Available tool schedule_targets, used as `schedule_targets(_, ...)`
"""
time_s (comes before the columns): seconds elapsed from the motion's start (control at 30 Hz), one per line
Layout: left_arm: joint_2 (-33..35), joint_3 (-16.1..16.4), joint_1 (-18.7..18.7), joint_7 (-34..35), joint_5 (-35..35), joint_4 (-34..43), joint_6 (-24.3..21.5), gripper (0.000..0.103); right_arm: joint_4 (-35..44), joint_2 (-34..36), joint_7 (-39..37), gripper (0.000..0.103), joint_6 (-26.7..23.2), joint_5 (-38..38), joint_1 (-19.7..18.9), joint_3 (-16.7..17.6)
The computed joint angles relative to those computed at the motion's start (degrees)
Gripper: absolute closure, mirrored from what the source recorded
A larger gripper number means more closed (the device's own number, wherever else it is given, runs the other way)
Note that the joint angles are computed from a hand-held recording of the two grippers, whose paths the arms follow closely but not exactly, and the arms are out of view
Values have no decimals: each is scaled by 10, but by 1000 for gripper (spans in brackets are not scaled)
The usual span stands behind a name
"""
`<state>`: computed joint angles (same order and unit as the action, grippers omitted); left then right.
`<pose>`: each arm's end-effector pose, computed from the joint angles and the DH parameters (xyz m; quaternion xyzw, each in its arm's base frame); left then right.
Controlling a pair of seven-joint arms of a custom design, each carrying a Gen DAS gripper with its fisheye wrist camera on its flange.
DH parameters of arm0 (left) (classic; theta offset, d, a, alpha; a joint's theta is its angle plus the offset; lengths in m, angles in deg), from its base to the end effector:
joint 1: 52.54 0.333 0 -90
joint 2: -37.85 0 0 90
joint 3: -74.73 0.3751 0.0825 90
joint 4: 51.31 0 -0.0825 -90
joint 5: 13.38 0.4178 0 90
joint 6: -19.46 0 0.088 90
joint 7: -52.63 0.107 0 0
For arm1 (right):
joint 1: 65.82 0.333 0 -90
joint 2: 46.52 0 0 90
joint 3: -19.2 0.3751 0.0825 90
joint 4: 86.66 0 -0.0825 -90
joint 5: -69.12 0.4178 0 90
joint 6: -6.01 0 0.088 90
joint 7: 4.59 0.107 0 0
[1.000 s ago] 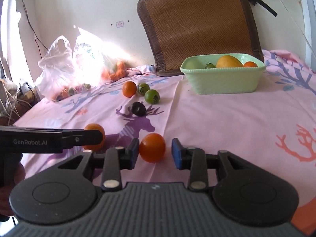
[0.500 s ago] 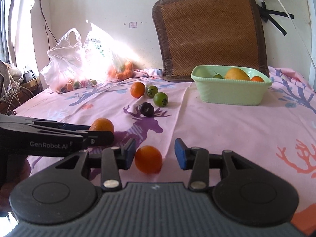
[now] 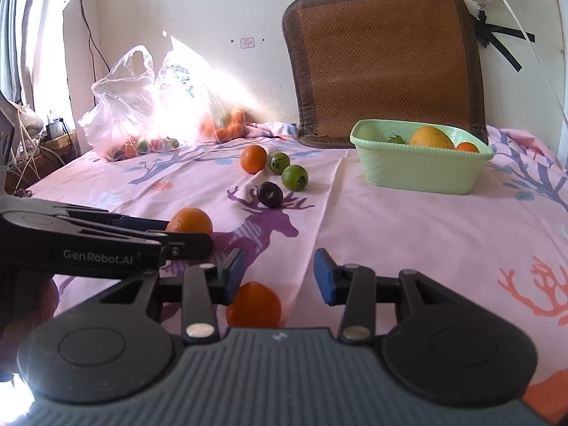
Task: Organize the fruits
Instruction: 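Carry the orange and orange tomato over the basket and open both grippers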
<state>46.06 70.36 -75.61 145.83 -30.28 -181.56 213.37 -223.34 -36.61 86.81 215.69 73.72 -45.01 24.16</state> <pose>0.5556 -0.2502 0.4430 -0.5598 0.6883 -0.4075 0.2162 0.5273 0.2409 0.4150 -0.6913 0.4988 -0.2662 0.4499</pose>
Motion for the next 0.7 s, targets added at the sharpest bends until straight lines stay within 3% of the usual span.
schedule_targets(0.07,-1,-9,10,-7,9,-2,2,52,-5,-3,-32,57,4,22,15,-6)
schedule_targets(0.2,-2,-86,106,-90,114,-16,30,52,-17,-7,-105,57,26,71,40,-11)
schedule_targets(0.27,-2,-90,114,-107,143,-17,34,52,-18,-8,-130,57,24,83,44,-9)
schedule_targets(0.53,1,-56,74,-85,129,-1,14,52,-25,-15,-183,57,12,122,52,-5)
schedule_targets(0.63,6,-9,18,-41,85,10,-4,53,-34,-20,-184,65,9,121,49,-2)
schedule_targets(0.7,9,29,-27,-8,57,15,-13,62,-38,-21,-189,72,15,119,48,-1)
